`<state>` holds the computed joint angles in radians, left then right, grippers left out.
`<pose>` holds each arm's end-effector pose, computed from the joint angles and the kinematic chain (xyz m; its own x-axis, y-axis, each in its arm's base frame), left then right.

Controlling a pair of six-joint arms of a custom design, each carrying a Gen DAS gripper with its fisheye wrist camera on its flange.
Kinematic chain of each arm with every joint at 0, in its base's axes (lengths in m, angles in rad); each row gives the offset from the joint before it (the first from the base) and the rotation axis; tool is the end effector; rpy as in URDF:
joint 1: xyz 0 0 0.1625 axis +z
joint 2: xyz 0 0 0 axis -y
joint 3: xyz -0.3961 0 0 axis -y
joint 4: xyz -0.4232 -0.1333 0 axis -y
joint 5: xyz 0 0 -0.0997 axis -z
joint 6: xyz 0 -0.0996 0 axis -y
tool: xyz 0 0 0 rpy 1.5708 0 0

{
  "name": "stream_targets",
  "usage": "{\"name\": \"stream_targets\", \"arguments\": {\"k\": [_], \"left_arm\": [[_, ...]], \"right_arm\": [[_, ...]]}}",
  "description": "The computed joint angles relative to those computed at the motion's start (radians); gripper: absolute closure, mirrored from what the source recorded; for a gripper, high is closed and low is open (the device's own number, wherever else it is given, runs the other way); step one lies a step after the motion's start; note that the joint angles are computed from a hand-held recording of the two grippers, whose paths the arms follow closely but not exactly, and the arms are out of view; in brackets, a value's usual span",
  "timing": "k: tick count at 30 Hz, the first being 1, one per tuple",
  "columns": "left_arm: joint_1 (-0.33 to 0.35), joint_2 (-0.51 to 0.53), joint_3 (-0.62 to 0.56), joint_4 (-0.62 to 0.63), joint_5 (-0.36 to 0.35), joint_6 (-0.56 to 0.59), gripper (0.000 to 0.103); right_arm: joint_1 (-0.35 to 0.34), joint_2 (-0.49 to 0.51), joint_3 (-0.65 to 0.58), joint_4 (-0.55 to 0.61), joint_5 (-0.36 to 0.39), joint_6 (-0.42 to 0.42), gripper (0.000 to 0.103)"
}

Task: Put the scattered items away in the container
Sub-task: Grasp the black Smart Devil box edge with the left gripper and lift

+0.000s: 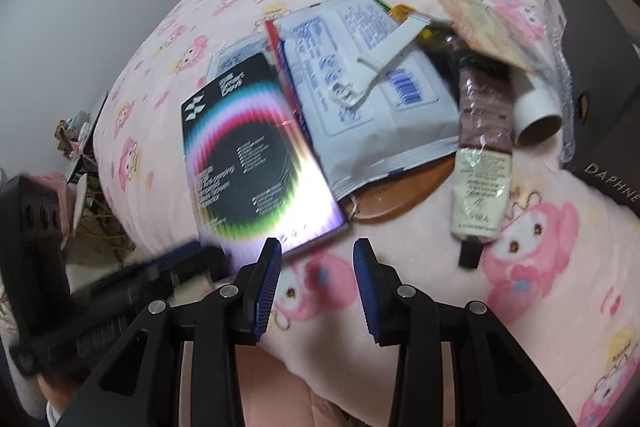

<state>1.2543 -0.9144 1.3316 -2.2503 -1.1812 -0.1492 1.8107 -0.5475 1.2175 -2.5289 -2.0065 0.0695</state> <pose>-0.0704 -0.7649 0.2417 -0.9443 0.0557 -0.3242 0.1620 0.9365 -0.3110 0.2766 -0.7468 0.0476 -0.9227 -0.0340 0.3839 -0.1641 0.9359 -0.3116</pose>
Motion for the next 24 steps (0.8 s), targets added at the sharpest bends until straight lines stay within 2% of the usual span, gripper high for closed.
{"name": "stream_targets", "arguments": {"k": [2,4,6,7,10,13,15,17,18,19,20,21,22,24], "left_arm": [[0.016,0.028,-0.049,0.021,-0.041,-0.007,0.069],[0.013,0.051,-0.086,0.046,-0.039,0.010,0.068],[-0.003,0.046,-0.074,0.043,0.002,0.033,0.070],[-0.009,0.036,-0.058,0.039,0.012,0.039,0.074],[-0.015,-0.004,0.006,0.035,0.005,0.040,0.082],[-0.011,-0.026,0.034,0.042,-0.024,0.057,0.082],[-0.002,-0.021,0.018,0.035,-0.029,0.049,0.082],[0.009,-0.008,-0.011,0.032,-0.032,0.043,0.080],[0.017,0.007,-0.038,0.045,-0.054,0.044,0.070],[0.027,0.025,-0.073,0.068,-0.077,0.041,0.051],[0.035,0.047,-0.107,0.099,-0.096,0.035,0.046],[0.038,0.061,-0.123,0.111,-0.103,0.034,0.047],[0.042,0.075,-0.140,0.123,-0.109,0.034,0.056],[0.042,0.075,-0.135,0.108,-0.112,0.027,0.057]], "right_arm": [[-0.008,0.008,-0.007,0.020,0.041,0.002,0.070],[-0.013,0.012,-0.001,0.017,0.064,-0.001,0.069],[-0.014,0.006,0.016,0.005,0.063,0.001,0.069],[-0.013,0.005,0.020,-0.005,0.061,0.004,0.069],[-0.013,-0.012,0.041,-0.038,0.045,0.008,0.069],[-0.013,-0.017,0.039,-0.036,0.031,0.009,0.069],[-0.018,-0.015,0.033,-0.006,0.054,0.018,0.069],[-0.025,-0.012,0.031,0.020,0.089,0.022,0.069],[-0.029,-0.007,0.027,0.030,0.109,0.025,0.069],[-0.035,0.001,0.021,0.039,0.135,0.028,0.068],[-0.044,0.013,0.009,0.044,0.174,0.031,0.067],[-0.053,0.026,-0.002,0.039,0.200,0.039,0.060],[-0.062,0.039,-0.013,0.035,0.226,0.048,0.056],[-0.073,0.057,-0.030,0.024,0.250,0.071,0.054]]}}
